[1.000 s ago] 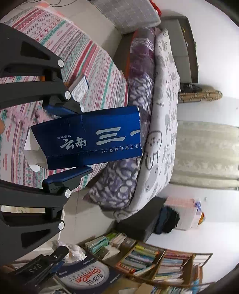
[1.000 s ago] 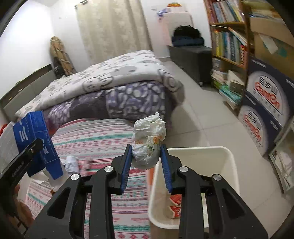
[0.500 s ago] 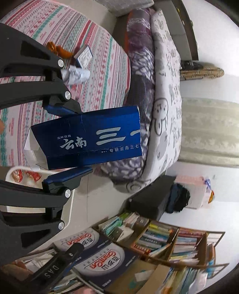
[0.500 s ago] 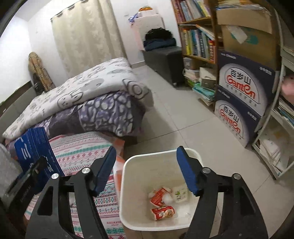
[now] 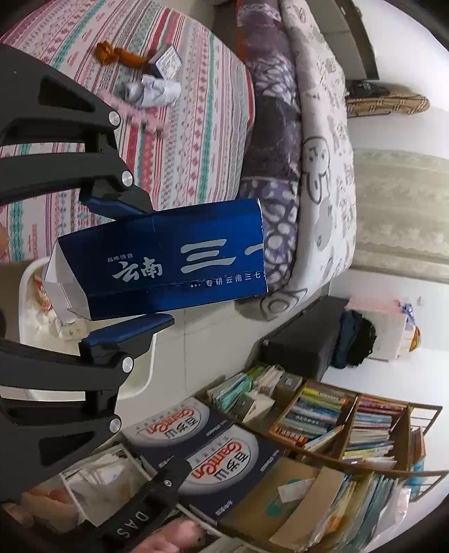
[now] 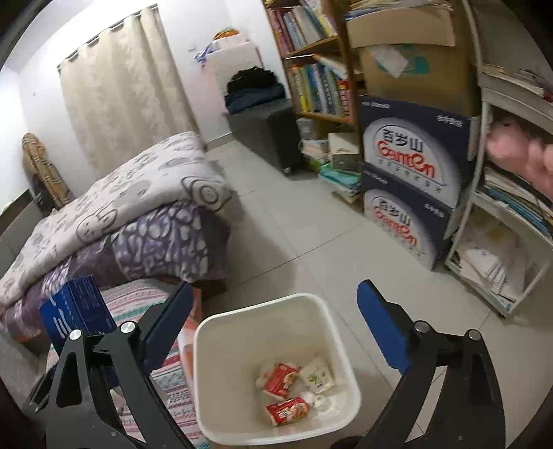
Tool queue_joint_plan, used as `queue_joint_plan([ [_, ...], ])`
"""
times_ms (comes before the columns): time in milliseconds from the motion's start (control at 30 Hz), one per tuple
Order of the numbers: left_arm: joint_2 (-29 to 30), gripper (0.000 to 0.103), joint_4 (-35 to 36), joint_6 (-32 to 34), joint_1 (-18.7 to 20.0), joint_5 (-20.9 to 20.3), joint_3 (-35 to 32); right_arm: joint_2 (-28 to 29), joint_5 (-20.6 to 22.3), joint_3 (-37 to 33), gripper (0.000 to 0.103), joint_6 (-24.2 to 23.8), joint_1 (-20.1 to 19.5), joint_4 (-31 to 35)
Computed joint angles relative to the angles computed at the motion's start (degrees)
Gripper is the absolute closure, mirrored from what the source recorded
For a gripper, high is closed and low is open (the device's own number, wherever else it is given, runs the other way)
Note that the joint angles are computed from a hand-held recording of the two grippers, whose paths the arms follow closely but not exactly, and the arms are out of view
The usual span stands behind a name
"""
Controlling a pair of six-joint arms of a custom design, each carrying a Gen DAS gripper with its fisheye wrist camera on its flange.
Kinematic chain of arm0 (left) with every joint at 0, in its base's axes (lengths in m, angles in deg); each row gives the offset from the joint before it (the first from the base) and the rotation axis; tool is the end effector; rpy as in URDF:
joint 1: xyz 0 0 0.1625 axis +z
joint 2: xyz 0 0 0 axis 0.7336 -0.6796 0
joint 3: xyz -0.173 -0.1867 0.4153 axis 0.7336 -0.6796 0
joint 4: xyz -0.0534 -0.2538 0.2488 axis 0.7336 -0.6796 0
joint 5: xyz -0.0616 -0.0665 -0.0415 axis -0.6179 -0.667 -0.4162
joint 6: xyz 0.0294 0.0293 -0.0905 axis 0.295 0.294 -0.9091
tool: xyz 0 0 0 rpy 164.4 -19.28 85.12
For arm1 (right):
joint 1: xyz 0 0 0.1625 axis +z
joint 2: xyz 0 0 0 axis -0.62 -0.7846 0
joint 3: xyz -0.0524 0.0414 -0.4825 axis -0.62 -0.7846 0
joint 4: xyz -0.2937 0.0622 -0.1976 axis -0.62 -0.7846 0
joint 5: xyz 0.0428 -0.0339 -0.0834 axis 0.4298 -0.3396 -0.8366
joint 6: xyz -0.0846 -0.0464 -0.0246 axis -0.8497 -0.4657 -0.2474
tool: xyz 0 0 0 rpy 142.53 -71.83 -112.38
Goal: Collect trash
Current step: 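Carry the blue box and tissue bundle to the white bin and release both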
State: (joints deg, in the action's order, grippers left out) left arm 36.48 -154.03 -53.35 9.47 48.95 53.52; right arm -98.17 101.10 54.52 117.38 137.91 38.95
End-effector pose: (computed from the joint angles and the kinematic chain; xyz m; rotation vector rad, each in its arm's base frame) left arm -0.2747 -0.7985 0.1364 0.3119 2.2793 -1.0739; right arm 0.2079 -0.7971 0.2148 0.0132 -2.2035 1.2533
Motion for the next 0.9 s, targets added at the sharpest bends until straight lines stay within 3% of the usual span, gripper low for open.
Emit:
queue_joint_plan([
  [100, 0.35, 0.053, 2.27, -1.24, 0.13, -1.82, -0.66, -2.67, 1.20, 5.76, 0.007, 0.29, -0.20, -4.54],
  [400, 0.40, 0.052, 6.86, -3.92, 0.86, -8.12, -1.62, -4.25, 3.07, 8.48, 0.007, 1.53, -0.70, -6.32],
  [467, 0.38, 0.050, 7.42, -4.09, 0.99, -8.84, -1.63, -4.40, 3.22, 8.89, 0.007, 1.26, -0.64, -6.74],
  [500, 0.32, 0.044, 7.47, -4.15, 1.04, -9.09, -1.56, -4.34, 3.26, 8.82, 0.007, 1.23, -0.61, -6.72],
  [533, 0.16, 0.039, 7.40, -4.25, 1.11, -9.35, -1.35, -4.20, 3.24, 8.54, 0.007, 1.40, -0.59, -6.48],
  [800, -1.12, 0.034, 6.86, -4.02, 1.35, -8.20, 0.04, -0.90, 2.96, 1.92, 0.007, 1.74, -0.10, -1.56],
  [900, -1.46, 0.034, 6.74, -3.60, 1.48, -6.92, 0.72, 2.79, 2.76, -6.07, 0.007, 1.94, 0.20, 3.82],
])
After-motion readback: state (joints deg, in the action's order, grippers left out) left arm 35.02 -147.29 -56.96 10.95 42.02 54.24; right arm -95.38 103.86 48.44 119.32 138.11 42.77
